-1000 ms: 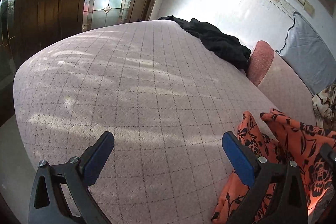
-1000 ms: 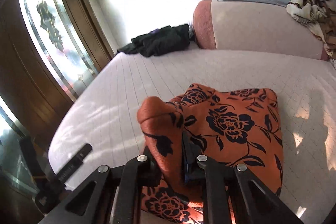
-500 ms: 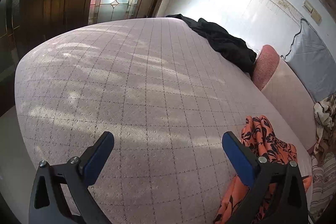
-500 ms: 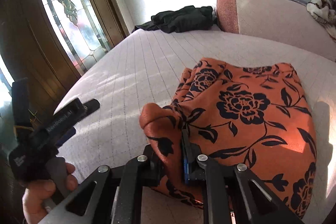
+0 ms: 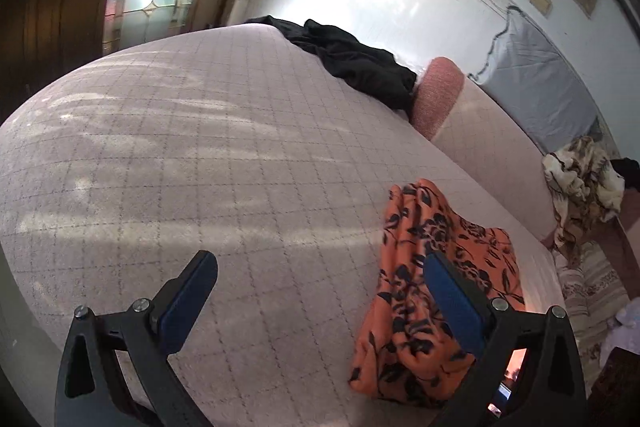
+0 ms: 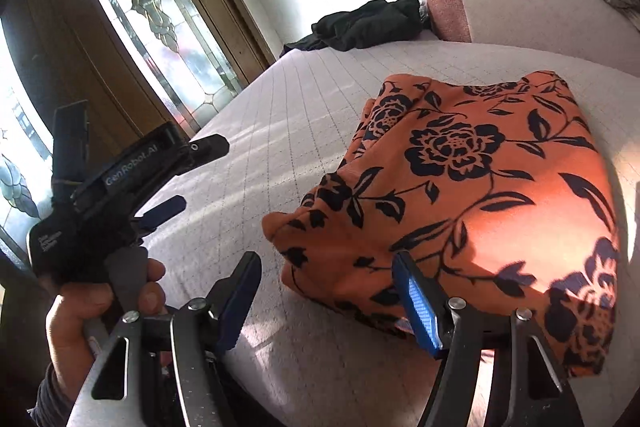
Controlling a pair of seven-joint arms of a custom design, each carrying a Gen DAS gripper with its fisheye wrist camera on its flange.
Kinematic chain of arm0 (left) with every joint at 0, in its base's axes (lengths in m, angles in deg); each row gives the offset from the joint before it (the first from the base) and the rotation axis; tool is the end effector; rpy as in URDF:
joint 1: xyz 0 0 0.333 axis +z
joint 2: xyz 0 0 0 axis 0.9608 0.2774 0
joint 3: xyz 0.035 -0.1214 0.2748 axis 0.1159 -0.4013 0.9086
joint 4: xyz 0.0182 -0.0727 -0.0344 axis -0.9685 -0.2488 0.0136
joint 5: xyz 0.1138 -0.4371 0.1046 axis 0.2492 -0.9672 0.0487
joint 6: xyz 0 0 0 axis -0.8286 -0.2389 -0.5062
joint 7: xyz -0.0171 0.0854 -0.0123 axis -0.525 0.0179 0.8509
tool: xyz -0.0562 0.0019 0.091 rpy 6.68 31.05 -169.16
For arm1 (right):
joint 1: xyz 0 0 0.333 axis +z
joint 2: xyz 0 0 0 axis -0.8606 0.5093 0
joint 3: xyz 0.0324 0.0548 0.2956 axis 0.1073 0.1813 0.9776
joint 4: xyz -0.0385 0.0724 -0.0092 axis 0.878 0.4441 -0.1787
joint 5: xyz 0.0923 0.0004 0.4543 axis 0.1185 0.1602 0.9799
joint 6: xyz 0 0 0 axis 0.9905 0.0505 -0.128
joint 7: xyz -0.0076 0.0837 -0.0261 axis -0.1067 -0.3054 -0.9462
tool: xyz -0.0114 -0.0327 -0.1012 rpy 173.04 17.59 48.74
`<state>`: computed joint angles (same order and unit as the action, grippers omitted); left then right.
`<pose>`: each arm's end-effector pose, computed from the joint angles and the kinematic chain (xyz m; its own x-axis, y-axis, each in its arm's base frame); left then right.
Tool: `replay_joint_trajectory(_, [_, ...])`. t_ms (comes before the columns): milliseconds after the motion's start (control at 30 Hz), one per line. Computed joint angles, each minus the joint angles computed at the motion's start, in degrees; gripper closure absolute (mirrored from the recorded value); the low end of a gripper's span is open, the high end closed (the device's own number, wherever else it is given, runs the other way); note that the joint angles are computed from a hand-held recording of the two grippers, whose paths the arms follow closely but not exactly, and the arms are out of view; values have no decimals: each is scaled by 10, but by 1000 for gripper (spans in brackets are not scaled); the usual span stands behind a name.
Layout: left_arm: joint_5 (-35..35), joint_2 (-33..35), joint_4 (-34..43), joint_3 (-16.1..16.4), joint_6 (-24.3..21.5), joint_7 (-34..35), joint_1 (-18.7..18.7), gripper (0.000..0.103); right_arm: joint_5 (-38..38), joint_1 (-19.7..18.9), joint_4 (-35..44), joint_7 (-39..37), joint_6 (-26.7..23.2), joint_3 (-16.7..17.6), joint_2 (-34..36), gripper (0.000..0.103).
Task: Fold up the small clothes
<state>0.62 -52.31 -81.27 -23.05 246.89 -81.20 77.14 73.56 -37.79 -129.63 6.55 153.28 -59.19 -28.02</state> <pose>0.4726 -0.2224 0.4675 0.3722 -0.8284 0.4185 -0.5095 -0.5593 -0.6539 0.5464 0.1949 0.5021 0.5366 -0.7522 -0.3826 -0.7330 -0.1908 -0.6530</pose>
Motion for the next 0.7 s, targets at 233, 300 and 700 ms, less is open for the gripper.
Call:
replay_joint_trajectory(233, [-106, 82, 41, 65, 6, 169, -115, 16, 11, -25, -61, 51, 46, -36, -62, 30])
replay_joint_trajectory(300, [-208, 120, 58, 119, 1, 260, -172, 65, 24, -26, -47, 57, 41, -48, -48, 30])
replay_joint_trajectory(700, [-176, 125, 44, 67, -24, 197, -137, 92, 90, -38, -41, 14, 8, -57, -30, 30])
